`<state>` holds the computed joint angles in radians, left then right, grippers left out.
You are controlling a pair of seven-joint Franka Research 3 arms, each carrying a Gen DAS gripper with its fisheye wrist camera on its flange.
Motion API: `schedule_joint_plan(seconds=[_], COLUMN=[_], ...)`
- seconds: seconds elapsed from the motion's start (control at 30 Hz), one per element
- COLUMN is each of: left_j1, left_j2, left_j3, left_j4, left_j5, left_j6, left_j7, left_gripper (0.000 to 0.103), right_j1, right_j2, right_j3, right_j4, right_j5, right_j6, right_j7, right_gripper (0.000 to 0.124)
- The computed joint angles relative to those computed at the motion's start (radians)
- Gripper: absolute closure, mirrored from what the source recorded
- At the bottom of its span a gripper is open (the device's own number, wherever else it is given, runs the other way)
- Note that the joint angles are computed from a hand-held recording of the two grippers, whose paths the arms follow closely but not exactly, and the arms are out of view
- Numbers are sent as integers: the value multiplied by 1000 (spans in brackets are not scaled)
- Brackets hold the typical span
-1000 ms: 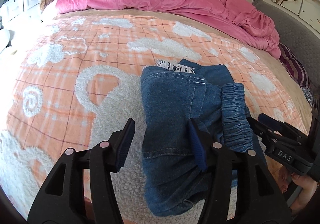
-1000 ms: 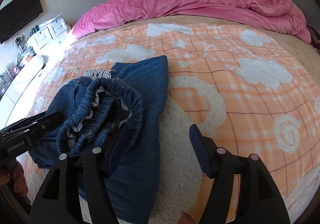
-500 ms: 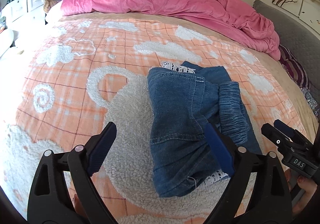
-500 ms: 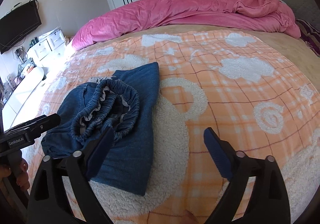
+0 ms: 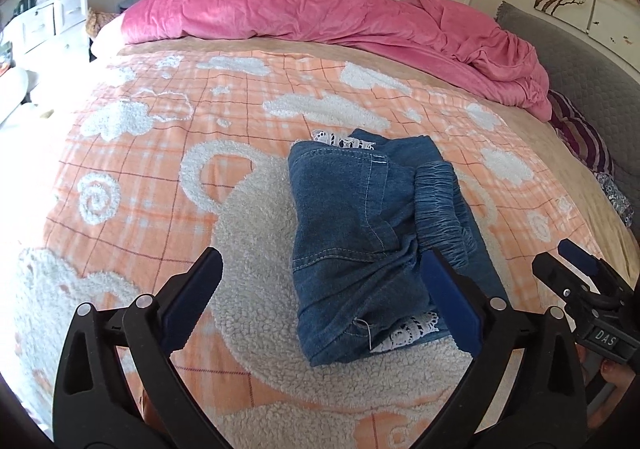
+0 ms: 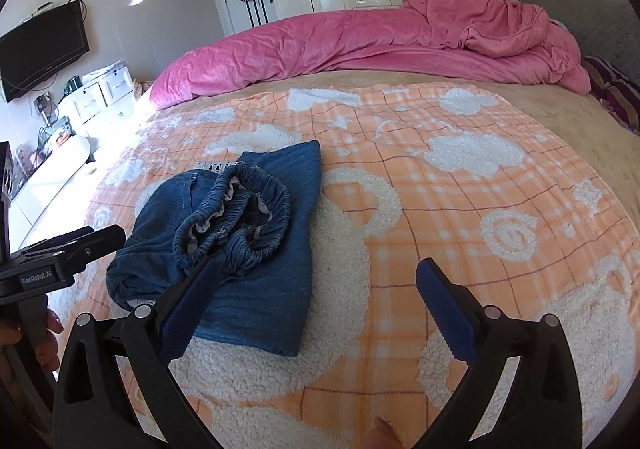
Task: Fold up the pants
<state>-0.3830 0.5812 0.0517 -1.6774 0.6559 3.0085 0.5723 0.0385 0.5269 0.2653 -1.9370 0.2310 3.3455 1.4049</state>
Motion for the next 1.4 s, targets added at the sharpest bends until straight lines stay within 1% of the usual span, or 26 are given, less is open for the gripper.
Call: schedule_joint_plan(seconds=[0.07, 0.13, 0.17, 0.23, 0.27, 0.3, 0.37, 0.4, 0.43, 0.47, 0.53, 0.67, 0.7, 0.77, 0.83, 0.93, 1.0, 1.07, 1.2, 1.37, 1.4], left_j1=[-8, -6, -18, -22, -50, -102, -190, -232, -259, -288, -381, -504, -517, -535, -549, -550, -549, -540, -519, -479, -470], left_j2=[-10, -23, -33, -51, -60, -72, -90, -100, -109, -115, -121, -132, -137, -148, -164, -187, -207, -222, -255, -278, -280], left_j3=[7, 5, 18, 20, 52, 110, 208, 255, 286, 320, 431, 564, 578, 591, 591, 572, 554, 535, 491, 426, 412], left_j4=[-14, -41, -61, -96, -111, -129, -157, -172, -184, -193, -203, -207, -210, -217, -228, -242, -257, -266, -291, -321, -328], left_j5=[3, 3, 6, 6, 25, 62, 148, 194, 231, 271, 379, 576, 618, 690, 756, 824, 862, 908, 982, 1017, 1017], left_j6=[-2, 18, 28, 53, 66, 77, 96, 109, 117, 131, 156, 155, 156, 147, 118, 74, 44, 36, 6, -14, -15], left_j7=[-12, -24, -47, -68, -98, -148, -253, -315, -362, -413, -551, -774, -818, -890, -943, -986, -1014, -1054, -1113, -1145, -1145], left_gripper=[9, 9, 10, 10, 9, 9, 9, 9, 9, 9, 9, 9, 9, 9, 9, 9, 9, 9, 9, 9, 9], right_j1=[52, 86, 86, 75, 66, 60, 54, 26, -9, -30, -66, -116, -127, -146, -127, -102, -90, -67, -5, 45, 44], right_j2=[-16, -31, -37, -48, -53, -60, -75, -82, -89, -93, -108, -137, -144, -158, -176, -201, -213, -224, -240, -250, -249], right_j3=[-53, -86, -85, -74, -65, -60, -57, -31, -1, 16, 43, 75, 81, 88, 64, 33, 15, -11, -69, -112, -114], right_j4=[-16, -33, -42, -63, -73, -85, -109, -125, -143, -154, -180, -234, -248, -275, -300, -337, -357, -376, -414, -449, -453], right_j5=[17, 28, 28, 21, 13, 6, -4, -23, -50, -74, -123, -219, -244, -299, -317, -346, -371, -380, -372, -358, -365], right_j6=[13, 23, 32, 55, 65, 75, 91, 103, 117, 124, 138, 179, 197, 231, 259, 285, 295, 305, 325, 352, 356], right_j7=[1, 0, 1, 5, 9, 14, 28, 44, 66, 86, 129, 215, 238, 284, 305, 338, 363, 377, 387, 378, 383], right_gripper=[26, 26, 26, 26, 26, 26, 26, 26, 26, 26, 26, 26, 26, 26, 26, 26, 26, 26, 26, 26, 26])
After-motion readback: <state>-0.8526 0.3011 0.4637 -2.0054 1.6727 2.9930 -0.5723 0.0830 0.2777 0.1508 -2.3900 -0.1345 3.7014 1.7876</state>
